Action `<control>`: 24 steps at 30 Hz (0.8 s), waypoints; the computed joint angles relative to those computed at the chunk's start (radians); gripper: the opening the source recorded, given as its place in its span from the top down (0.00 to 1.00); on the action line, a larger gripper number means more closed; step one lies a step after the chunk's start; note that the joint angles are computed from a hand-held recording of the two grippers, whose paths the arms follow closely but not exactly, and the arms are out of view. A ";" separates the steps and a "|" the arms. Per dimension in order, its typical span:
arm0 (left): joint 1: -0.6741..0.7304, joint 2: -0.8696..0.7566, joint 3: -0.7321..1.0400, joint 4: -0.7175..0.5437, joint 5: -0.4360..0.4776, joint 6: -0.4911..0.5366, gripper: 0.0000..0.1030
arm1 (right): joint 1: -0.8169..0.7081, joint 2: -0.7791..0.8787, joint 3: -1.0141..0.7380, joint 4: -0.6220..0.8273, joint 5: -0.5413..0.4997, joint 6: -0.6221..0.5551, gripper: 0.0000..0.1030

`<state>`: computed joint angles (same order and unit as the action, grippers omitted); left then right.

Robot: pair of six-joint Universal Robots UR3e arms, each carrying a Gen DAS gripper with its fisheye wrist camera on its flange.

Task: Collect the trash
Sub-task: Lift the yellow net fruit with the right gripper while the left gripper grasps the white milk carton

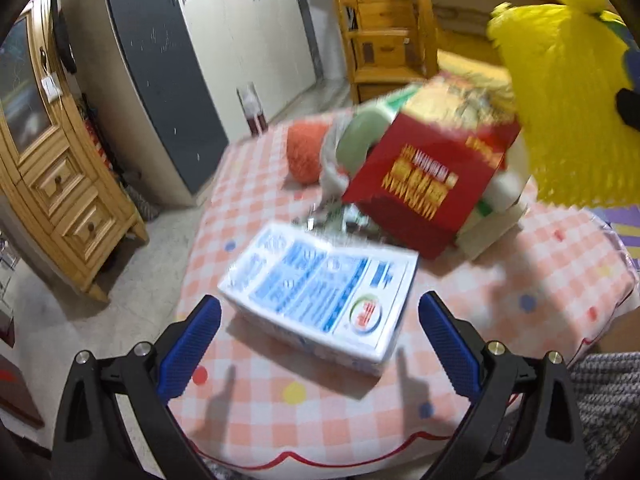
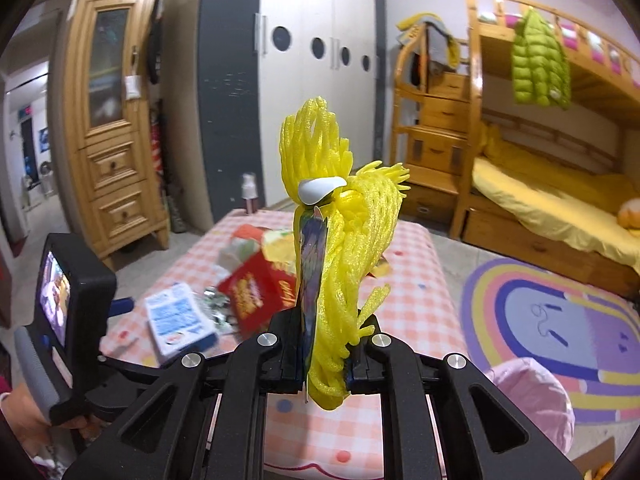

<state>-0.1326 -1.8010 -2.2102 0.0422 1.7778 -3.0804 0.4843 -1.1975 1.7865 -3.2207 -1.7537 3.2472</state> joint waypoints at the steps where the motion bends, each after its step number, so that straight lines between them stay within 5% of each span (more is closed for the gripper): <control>1: 0.019 0.011 -0.015 -0.010 -0.028 0.002 0.07 | -0.005 0.002 0.015 -0.019 0.000 0.005 0.86; 11: 0.155 0.128 -0.152 -0.030 -0.024 0.000 0.07 | -0.011 0.020 0.085 -0.148 -0.005 0.045 0.86; 16: 0.196 0.196 -0.202 -0.024 -0.183 0.007 0.07 | 0.004 0.032 0.081 -0.169 -0.027 0.061 0.86; 24: 0.004 -0.038 0.052 -0.074 0.010 -0.171 0.07 | 0.011 0.038 0.087 -0.188 -0.036 0.061 0.86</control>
